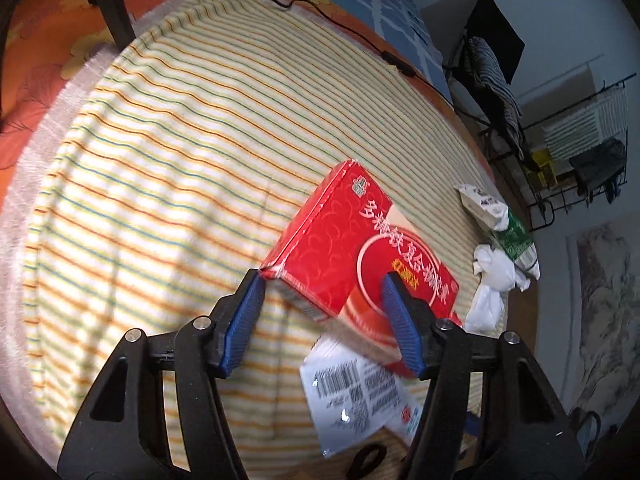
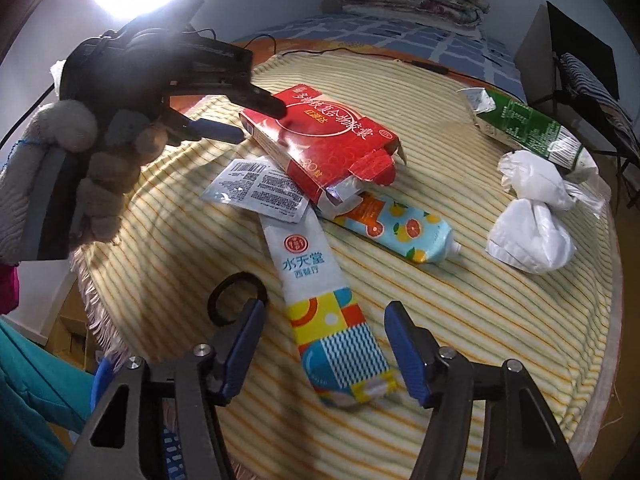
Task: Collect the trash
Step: 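Grasp the red box with the left tool while the right tool grasps the white carton, then carry red box and white carton to the blue basket and release both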
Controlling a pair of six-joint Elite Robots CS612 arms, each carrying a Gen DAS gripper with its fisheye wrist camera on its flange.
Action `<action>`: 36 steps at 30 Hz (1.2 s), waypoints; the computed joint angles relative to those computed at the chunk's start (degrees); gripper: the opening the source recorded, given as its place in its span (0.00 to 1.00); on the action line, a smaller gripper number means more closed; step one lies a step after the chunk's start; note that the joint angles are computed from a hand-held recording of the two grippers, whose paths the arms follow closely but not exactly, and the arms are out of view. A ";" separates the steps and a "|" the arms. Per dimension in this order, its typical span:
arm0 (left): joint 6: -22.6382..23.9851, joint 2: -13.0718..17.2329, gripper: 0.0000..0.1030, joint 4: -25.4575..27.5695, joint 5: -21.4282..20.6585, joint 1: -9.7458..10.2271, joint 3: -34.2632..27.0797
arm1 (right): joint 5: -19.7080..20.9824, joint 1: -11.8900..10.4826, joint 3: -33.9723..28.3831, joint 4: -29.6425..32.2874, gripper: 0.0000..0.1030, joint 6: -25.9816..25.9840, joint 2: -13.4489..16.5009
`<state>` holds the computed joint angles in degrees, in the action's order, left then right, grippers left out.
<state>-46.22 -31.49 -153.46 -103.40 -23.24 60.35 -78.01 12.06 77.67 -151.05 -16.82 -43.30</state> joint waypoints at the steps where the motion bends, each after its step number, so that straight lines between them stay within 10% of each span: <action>1: -0.34 0.15 0.61 -1.02 0.35 -0.03 -0.05 | 0.20 0.01 -0.36 0.34 0.63 -0.04 0.24; 8: -2.81 1.12 0.43 -3.82 1.28 0.05 -1.16 | 0.14 0.16 -2.29 2.19 0.56 0.04 1.54; 28: 9.28 -2.65 0.24 -7.47 10.07 -1.68 0.75 | 0.67 0.01 -1.76 1.95 0.22 -0.90 0.88; 36: 12.96 -4.62 0.22 -8.06 16.37 -2.40 2.26 | 7.14 -2.03 0.17 2.20 0.18 3.37 -1.11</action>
<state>-33.26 -36.12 -161.52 -87.03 -25.64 62.61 -70.87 10.03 77.85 -148.84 -13.45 -44.41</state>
